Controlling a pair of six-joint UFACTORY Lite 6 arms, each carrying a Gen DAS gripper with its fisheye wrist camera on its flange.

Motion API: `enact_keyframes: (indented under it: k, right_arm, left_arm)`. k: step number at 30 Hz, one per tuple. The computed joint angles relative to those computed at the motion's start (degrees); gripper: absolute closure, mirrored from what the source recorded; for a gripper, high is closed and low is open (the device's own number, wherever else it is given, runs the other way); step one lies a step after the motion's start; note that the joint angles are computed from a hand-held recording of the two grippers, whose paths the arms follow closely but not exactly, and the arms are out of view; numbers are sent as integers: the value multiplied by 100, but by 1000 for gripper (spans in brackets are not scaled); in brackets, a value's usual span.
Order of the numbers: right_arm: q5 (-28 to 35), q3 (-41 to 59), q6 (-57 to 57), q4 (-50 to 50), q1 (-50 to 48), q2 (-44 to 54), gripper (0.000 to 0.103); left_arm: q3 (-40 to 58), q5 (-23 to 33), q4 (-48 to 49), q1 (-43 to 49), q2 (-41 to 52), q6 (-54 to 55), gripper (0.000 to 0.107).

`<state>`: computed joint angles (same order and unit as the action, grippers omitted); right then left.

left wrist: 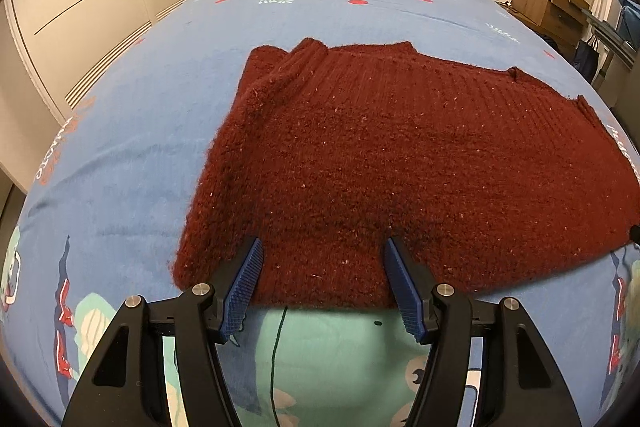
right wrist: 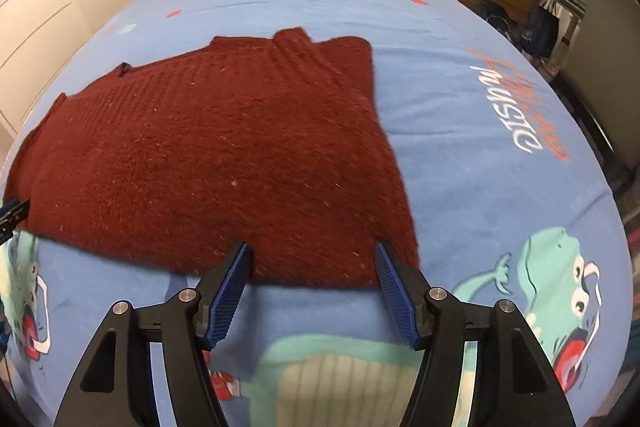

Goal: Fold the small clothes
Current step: 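Move the left gripper to the folded sweater edge and grasp it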

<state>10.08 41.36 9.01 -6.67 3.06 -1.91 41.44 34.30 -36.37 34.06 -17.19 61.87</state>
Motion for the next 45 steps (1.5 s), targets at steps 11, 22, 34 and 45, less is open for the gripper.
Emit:
enact_keyframes:
  k: [11,22,34,45]
  right_arm:
    - [343,-477,-128,199,-43,-1131,37]
    - [1004,-1048,-780,1161,-149,-2714,37]
    - [1717,-1923,-927,1628,-240,-4270,37]
    - [2040,-2281,-2147,2307,-1129,-4519,37]
  left_arm:
    - [115,702,84,636,-248,133,50]
    - [854,2372,49,1912,-125,-28,50]
    - [1626,3939,-294,2829,753,-540,46]
    - [1664,3581,-1214,2653,2049,-904,46]
